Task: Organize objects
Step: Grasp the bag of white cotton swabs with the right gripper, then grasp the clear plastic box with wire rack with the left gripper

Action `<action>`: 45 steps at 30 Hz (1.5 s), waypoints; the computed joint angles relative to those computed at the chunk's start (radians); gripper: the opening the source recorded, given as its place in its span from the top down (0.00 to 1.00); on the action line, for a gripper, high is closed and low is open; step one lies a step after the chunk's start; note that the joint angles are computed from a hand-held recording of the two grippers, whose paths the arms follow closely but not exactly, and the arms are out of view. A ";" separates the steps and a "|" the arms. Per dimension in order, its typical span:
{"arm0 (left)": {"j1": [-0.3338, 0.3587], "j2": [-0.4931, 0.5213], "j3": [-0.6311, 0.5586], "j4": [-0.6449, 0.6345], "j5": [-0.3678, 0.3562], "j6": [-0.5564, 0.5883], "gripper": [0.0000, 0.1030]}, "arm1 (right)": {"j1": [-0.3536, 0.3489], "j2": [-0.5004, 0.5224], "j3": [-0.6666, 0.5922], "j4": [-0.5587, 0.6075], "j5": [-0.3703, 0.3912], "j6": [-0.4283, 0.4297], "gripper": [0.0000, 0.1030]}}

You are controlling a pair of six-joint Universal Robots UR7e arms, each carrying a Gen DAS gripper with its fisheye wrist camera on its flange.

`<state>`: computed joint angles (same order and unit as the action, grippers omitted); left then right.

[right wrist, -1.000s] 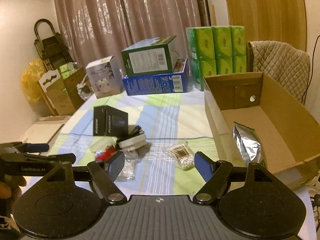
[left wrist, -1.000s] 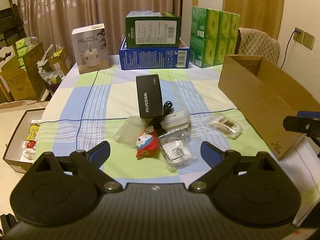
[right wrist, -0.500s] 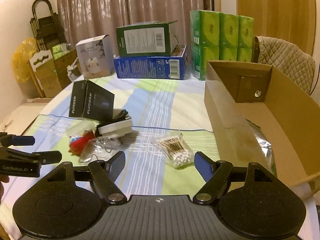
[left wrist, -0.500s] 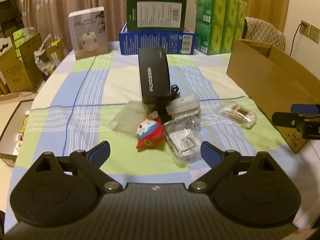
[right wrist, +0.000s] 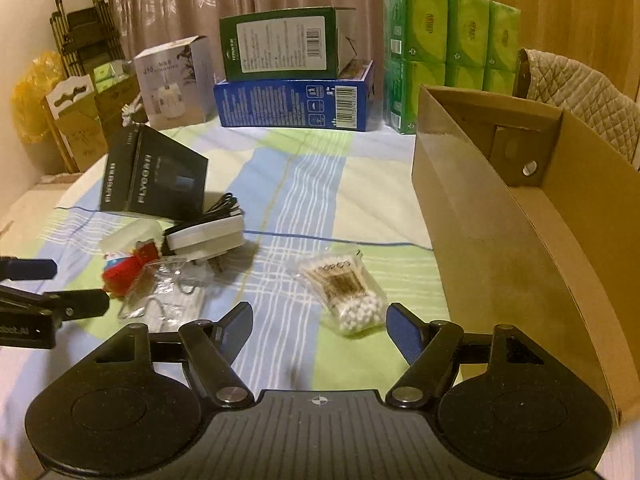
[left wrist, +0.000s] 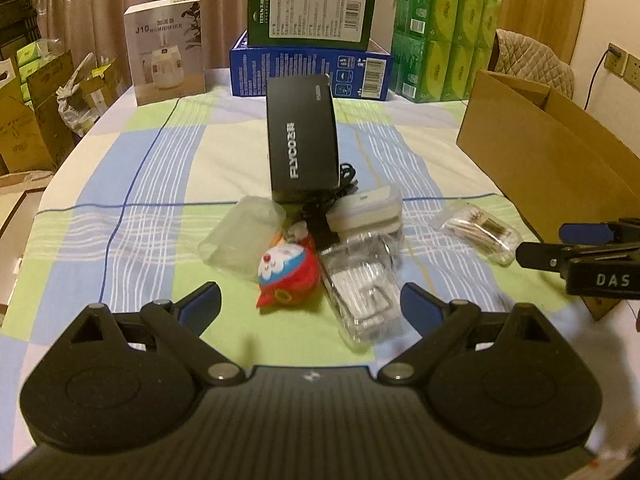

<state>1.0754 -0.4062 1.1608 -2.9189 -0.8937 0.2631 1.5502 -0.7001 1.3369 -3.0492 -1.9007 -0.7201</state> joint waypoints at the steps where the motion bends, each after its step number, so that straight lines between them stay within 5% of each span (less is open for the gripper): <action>1: 0.002 0.005 -0.011 0.004 -0.004 0.001 0.09 | 0.000 0.009 -0.014 0.004 -0.004 -0.009 0.34; 16: 0.016 0.029 -0.068 0.104 -0.038 -0.035 0.08 | -0.010 0.179 -0.284 0.141 -0.109 -0.093 0.40; 21: 0.017 0.024 -0.062 0.120 -0.043 -0.054 0.08 | -0.017 0.208 -0.341 0.197 -0.132 -0.063 0.46; 24: 0.016 0.022 -0.056 0.115 -0.040 -0.048 0.08 | -0.018 0.199 -0.332 0.208 -0.124 -0.066 0.67; 27: 0.015 0.018 -0.046 0.111 -0.040 -0.051 0.08 | -0.010 0.180 -0.299 0.201 -0.136 -0.064 0.74; 35: 0.007 -0.003 0.006 0.089 -0.042 -0.040 0.15 | 0.001 0.054 -0.125 0.226 -0.141 0.100 0.75; 45: 0.001 0.021 -0.007 0.121 -0.083 -0.081 0.36 | -0.008 0.009 -0.057 0.215 -0.135 0.149 0.74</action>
<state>1.0762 -0.3855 1.1541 -2.7980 -0.9767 0.1818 1.5420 -0.6913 1.2802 -2.8346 -2.0355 -0.5709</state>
